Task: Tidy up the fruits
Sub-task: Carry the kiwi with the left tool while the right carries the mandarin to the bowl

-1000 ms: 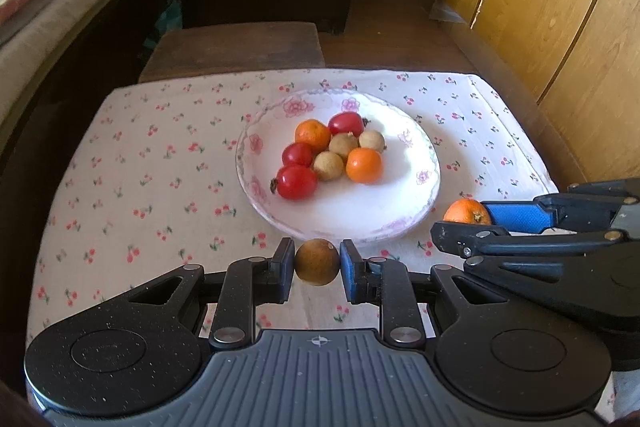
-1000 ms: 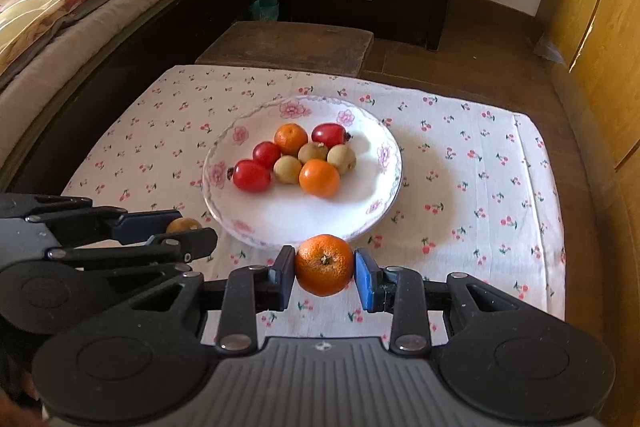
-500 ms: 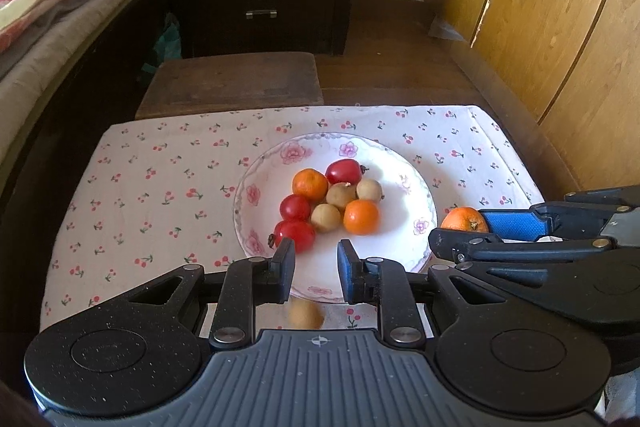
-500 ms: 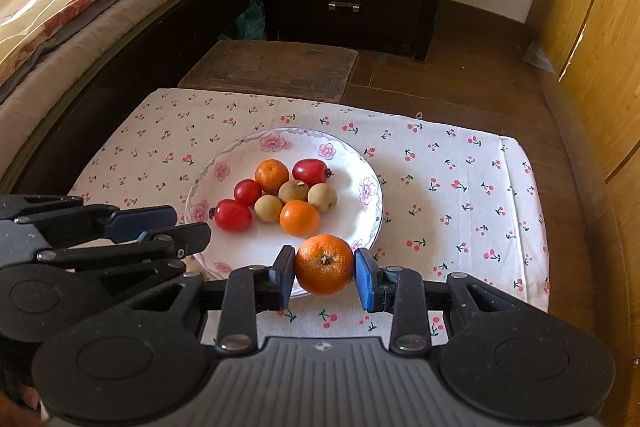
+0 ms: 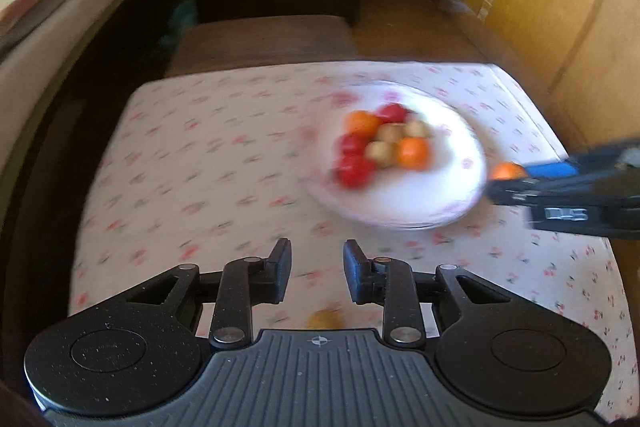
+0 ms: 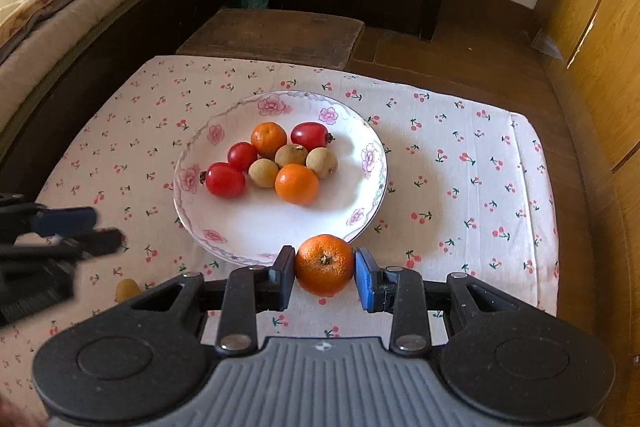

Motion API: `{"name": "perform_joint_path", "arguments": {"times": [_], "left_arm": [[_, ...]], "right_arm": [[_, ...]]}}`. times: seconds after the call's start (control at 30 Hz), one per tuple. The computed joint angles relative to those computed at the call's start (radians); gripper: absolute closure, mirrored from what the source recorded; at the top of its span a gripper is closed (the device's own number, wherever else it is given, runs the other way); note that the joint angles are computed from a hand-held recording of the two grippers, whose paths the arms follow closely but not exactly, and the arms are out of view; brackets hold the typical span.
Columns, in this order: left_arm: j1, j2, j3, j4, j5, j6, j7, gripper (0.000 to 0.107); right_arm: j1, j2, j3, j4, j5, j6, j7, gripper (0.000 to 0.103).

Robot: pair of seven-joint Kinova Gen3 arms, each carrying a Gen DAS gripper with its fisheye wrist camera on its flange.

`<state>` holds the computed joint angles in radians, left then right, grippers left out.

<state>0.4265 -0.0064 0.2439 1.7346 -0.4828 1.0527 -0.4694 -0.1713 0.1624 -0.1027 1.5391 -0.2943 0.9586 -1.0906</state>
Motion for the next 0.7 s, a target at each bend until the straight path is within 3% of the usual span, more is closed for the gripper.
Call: {"name": "perform_joint_path", "arguments": {"times": [0.13, 0.27, 0.43, 0.7], "left_arm": [[-0.044, -0.06, -0.036, 0.084, 0.123, -0.068, -0.012, 0.069], [-0.06, -0.031, -0.007, 0.092, 0.176, -0.124, -0.022, 0.068], [-0.005, 0.065, -0.012, 0.044, 0.13, -0.1, 0.031, 0.067], [0.013, 0.087, -0.048, 0.029, 0.12, -0.106, 0.061, 0.067]], "right_arm": [[-0.008, -0.013, -0.006, 0.013, -0.008, -0.007, 0.005, 0.07], [-0.027, -0.014, -0.011, 0.021, 0.014, -0.006, 0.002, 0.07], [-0.027, -0.01, -0.007, 0.023, 0.015, -0.007, 0.007, 0.07], [-0.017, -0.009, -0.004, 0.02, 0.004, -0.003, 0.016, 0.07]]}}
